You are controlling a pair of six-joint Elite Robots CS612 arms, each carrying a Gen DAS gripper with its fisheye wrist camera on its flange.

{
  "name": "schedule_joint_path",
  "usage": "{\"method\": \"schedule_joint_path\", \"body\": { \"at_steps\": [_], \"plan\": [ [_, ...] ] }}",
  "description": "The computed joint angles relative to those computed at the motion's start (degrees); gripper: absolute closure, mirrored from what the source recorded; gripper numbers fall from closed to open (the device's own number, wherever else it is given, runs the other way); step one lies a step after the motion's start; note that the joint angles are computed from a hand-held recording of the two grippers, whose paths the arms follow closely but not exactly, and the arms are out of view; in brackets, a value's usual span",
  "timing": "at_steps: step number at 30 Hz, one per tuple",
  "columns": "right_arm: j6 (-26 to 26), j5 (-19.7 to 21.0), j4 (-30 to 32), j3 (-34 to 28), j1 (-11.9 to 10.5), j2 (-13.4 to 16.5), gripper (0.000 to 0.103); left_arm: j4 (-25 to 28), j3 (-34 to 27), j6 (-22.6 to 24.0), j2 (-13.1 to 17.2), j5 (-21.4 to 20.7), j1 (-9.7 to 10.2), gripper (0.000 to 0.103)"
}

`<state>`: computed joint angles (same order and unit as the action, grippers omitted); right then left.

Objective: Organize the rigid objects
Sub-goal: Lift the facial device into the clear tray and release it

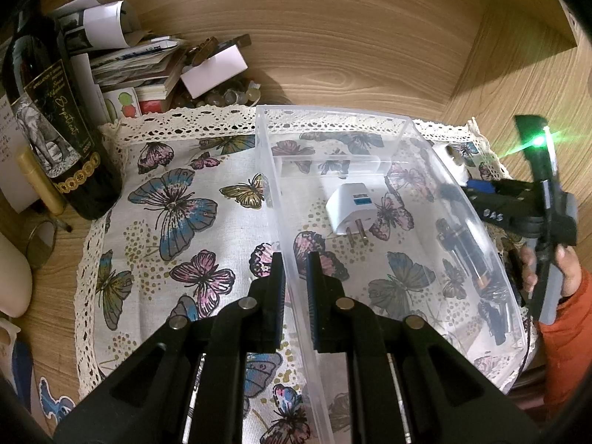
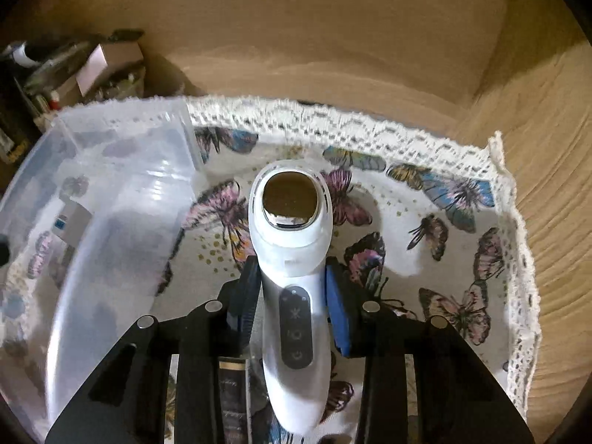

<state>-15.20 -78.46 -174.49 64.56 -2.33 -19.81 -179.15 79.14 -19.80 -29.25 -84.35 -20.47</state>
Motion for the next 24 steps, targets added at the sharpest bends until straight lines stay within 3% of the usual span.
{"method": "schedule_joint_path", "body": {
  "at_steps": [14, 19, 24],
  "plan": [
    [1.66, 5.69, -17.01, 9.23, -0.96, -5.91, 0.072, -0.03, 0.17, 0.26, -0.06, 0.2, -0.09, 0.092],
    [1.31, 7.92, -20.55, 11.29, -0.64, -7.3, 0.072, 0.02, 0.15, 0.31, -0.07, 0.23, -0.1, 0.092],
    [0.32, 12.63, -21.53, 13.05, -0.62, -8.38, 0.072, 0.1, 0.12, 0.31, -0.07, 0.24, -0.12, 0.092]
  ]
}}
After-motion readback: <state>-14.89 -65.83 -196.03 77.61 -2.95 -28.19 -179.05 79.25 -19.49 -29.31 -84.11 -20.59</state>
